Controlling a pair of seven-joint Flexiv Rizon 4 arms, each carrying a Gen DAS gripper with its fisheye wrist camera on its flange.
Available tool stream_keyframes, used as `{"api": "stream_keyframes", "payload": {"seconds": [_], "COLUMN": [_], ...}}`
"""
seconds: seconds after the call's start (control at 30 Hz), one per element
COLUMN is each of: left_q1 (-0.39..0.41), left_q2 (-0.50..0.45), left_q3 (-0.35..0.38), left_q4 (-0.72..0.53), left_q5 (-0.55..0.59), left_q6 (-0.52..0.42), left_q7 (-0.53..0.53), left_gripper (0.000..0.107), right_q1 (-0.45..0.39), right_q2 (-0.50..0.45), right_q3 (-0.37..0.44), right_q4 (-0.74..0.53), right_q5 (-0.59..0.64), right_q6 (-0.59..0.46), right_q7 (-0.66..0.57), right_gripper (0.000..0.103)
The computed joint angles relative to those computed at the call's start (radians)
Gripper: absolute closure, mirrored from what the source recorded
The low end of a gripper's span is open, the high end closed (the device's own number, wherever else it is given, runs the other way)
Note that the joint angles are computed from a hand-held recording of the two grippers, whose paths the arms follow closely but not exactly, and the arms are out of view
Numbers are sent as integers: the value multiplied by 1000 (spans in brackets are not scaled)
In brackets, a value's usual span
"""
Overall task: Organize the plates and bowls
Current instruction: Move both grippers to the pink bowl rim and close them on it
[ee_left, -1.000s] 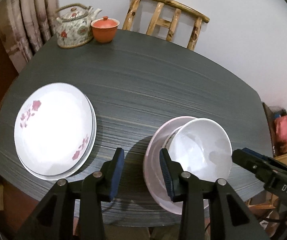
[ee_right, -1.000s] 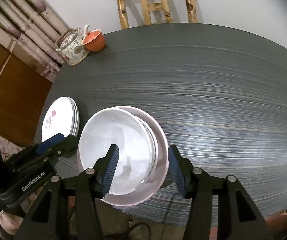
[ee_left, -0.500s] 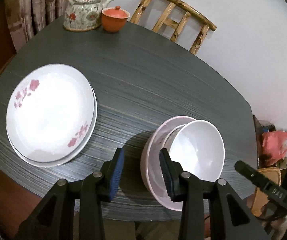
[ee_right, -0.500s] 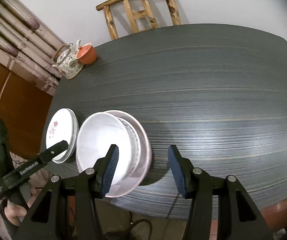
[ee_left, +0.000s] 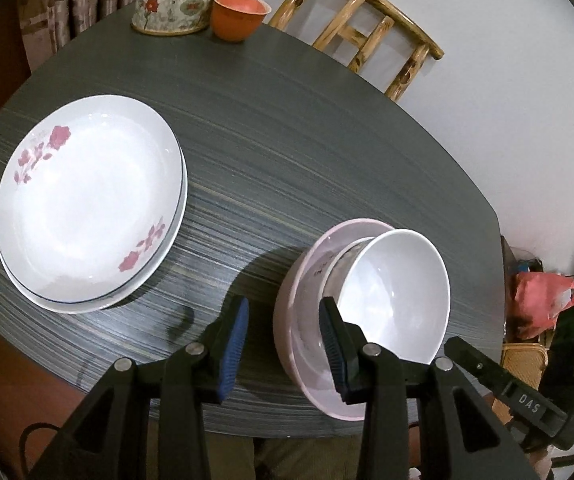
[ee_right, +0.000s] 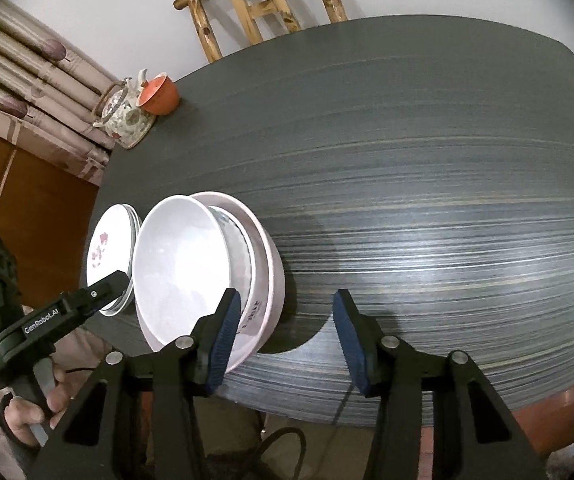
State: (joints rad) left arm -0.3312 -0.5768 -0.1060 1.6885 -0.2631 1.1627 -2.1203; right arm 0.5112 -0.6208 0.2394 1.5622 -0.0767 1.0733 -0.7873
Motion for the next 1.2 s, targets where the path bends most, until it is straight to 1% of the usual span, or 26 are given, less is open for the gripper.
{"api": "stream_keyframes", "payload": {"seconds": [0.1,0.17,0.27,0.37,0.4,0.47,0.57,0.77,0.87,1.2], "left_q1": [6,3,13,22,29,35,18,6,14,6], "left_q2": [-4,-7,-15,-23,-22,-27,-33,-49,-63,-89], "left_q3": [-8,-4,-15,-31,-42,-52,-30,-13,-23,-5], "left_q4": [3,4,11,15,27,35,25,8,1,-35], "left_q5": [-13,-13,-27,-47,-61,-79,-70,-56,-62,-37], "left_q6": [8,15,28,39,53,64,53,32,29,-1], "left_q7": [-1,-11,-6,1,6,10,-10,-35,-36,-52], "left_gripper": [70,70,70,70,70,70,70,70,70,71], "right_q1": [-2,-1,5,9,10,12,14,16,17,28], "right_q2": [-7,-11,-19,-26,-29,-36,-38,-46,-50,-83], "right_q3": [5,7,4,4,3,5,5,0,-2,-15], "right_q4": [-5,-8,-15,-25,-29,-37,-40,-49,-53,-84], "right_q5": [5,7,4,0,0,3,6,6,6,-5], "right_q6": [-7,-15,-27,-47,-51,-54,-54,-65,-70,-75], "right_q7": [-6,-12,-13,-20,-22,-25,-28,-30,-25,-12], "right_gripper": [61,62,63,72,72,72,72,72,72,73]}}
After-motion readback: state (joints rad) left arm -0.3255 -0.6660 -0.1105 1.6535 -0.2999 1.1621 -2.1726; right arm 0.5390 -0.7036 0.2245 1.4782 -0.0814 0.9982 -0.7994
